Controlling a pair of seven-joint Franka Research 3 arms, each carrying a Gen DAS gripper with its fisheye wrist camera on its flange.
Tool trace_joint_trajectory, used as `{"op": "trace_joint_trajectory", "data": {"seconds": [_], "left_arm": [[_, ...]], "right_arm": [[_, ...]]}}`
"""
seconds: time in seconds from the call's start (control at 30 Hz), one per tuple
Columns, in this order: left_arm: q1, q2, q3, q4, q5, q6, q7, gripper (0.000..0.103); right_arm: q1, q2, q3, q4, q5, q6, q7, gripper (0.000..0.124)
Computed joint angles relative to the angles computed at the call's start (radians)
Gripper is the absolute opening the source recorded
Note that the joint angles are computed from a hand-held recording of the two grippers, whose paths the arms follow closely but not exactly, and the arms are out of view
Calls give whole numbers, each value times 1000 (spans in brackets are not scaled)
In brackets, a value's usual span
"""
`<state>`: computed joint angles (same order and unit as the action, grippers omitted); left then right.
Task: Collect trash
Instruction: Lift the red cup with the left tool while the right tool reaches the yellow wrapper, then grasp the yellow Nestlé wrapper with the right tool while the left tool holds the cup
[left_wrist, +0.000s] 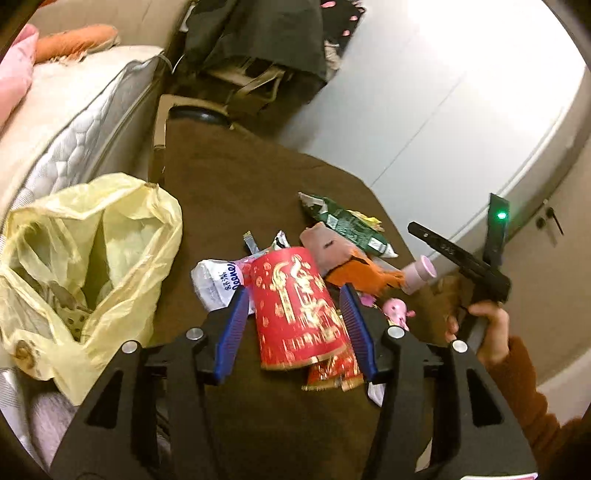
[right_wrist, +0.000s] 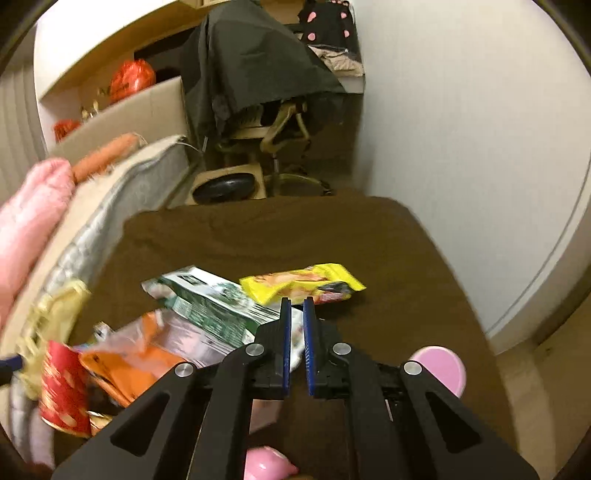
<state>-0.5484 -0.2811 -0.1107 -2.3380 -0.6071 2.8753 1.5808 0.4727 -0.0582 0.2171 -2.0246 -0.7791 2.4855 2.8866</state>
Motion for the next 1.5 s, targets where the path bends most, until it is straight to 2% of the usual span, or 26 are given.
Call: {"op": "trace_joint_trajectory", "data": {"seconds": [0.03, 0.1, 0.17, 0.23, 0.3, 0.37, 0.47, 0.57, 0.77, 0.83, 0.87, 0.9, 1.0, 1.2, 1.33, 1.5], "left_arm": [[12, 19, -13, 15, 23, -5, -24, 49], [25, 49, -36, 41, 59, -14, -52, 49], [57, 71, -72, 59, 144, -29, -99, 49], [87, 92, -102, 77, 232, -42, -166, 49], [82, 98, -96, 77, 227, -51, -168, 49], [76, 99, -86, 72, 201, -49, -153, 51], [72, 96, -79, 68, 174, -50, -133, 52], [65, 95, -71, 67, 144, -52, -95, 53], [49, 107, -63, 81, 27, -72, 18, 53], [50, 110, -68, 85, 0, -76, 39, 53], [53, 111, -73, 86, -6, -77, 42, 53], [54, 110, -74, 85, -16, -78, 50, 53], [62, 112, -82, 87, -28, -83, 49, 53], [75, 106, -94, 88, -11, -95, 16, 54], [76, 93, -97, 82, 8, -109, -15, 54], [69, 84, -89, 77, -1, -137, -46, 56]], "right_arm": [[0, 10, -3, 8, 14, 10, -33, 32], [2, 35, -11, 29, 45, 27, -113, 46], [11, 67, -17, 72, 72, -20, -178, 46], [25, 101, -28, 123, 18, -91, -166, 46], [28, 129, -50, 146, 31, -73, -167, 46], [23, 161, -73, 169, 104, -50, -171, 46], [31, 184, -105, 183, 156, -87, -49, 46], [35, 186, -114, 164, 185, -87, -16, 46], [0, 156, -121, 47, 341, 124, -52, 46], [-9, 157, -117, 31, 395, 173, -113, 46], [-11, 155, -115, 21, 416, 199, -141, 44], [-11, 157, -114, 19, 430, 222, -160, 31], [7, 150, -116, 24, 400, 224, -177, 21], [26, 74, -98, -4, 240, 224, -100, 19], [12, -15, -41, -30, 117, 162, -35, 19], [-7, -101, 48, -61, 45, 73, -3, 19]]}}
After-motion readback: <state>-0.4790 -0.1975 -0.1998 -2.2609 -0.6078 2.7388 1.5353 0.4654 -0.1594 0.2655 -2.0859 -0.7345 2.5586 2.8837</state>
